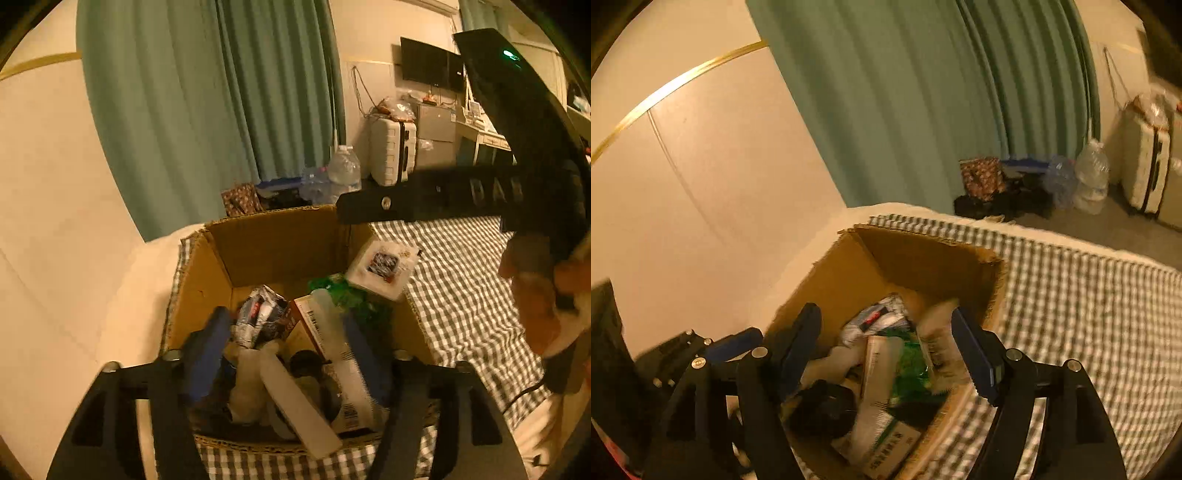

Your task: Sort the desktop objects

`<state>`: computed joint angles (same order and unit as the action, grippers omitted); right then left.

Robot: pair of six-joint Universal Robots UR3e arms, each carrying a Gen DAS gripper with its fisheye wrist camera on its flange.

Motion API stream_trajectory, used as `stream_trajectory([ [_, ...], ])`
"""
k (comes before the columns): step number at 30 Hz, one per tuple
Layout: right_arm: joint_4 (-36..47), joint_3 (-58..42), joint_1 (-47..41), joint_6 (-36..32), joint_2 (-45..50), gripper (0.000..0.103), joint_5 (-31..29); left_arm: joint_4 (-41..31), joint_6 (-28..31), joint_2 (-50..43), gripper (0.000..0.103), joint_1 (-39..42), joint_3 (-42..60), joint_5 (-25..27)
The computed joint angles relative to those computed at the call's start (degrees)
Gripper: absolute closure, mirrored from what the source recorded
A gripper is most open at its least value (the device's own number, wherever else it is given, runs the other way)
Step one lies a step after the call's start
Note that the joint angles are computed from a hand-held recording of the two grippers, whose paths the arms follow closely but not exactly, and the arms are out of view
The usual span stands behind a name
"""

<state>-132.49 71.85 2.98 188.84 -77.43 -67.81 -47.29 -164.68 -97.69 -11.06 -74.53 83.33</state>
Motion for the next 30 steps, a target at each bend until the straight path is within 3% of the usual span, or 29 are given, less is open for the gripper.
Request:
stream_trajectory([
  [2,1.7,0.4,0.9,0.6,-1.6,0.029,-2.3,4.0,-1.7,3.0,0.021,1.1,-5.5,-0.9],
  [5,-3.3,7.7,2.4,1.8,-7.6,0.029,-6.9,7.5,-4.3,7.5,0.013,4.7,-12.1,-7.2],
  [6,-4.9,11.8,2.9,2.7,-11.3,0.029,-9.1,8.1,-5.7,7.9,0.007,4.9,-12.8,-6.9],
  [8,-6.8,16.3,4.2,3.9,-15.3,0.026,-14.2,10.0,-8.2,8.3,0.005,4.8,-13.7,-6.3],
  [9,-8.4,19.8,6.2,4.9,-18.4,0.019,-19.5,10.5,-9.3,8.5,0.0,4.3,-13.9,-5.6],
  [12,-13.3,29.6,15.0,8.3,-25.3,0.001,-38.6,10.7,-12.7,7.9,0.0,-0.4,-12.9,2.4],
  [13,-14.0,31.5,17.2,8.8,-26.5,0.0,-42.3,9.7,-13.5,7.1,0.0,-2.4,-11.4,5.1],
  [17,-10.6,35.0,25.2,13.1,-28.1,0.0,-57.9,13.3,-15.4,7.7,0.0,-3.5,-13.1,4.3],
  [19,-3.5,32.5,24.3,15.1,-29.5,0.0,-58.3,13.9,-15.4,7.8,0.0,-5.7,-13.0,7.5],
  [21,-2.4,31.6,22.4,17.1,-29.9,0.0,-56.4,14.1,-15.4,8.0,0.0,-7.4,-12.5,10.5],
  [25,0.1,31.0,22.4,19.7,-29.7,0.0,-55.4,12.9,-15.2,9.4,0.0,-6.9,-12.5,7.9],
  [30,0.0,28.7,24.6,18.0,-26.3,0.0,-56.5,11.8,-14.8,8.2,0.0,-7.6,-11.7,9.1],
])
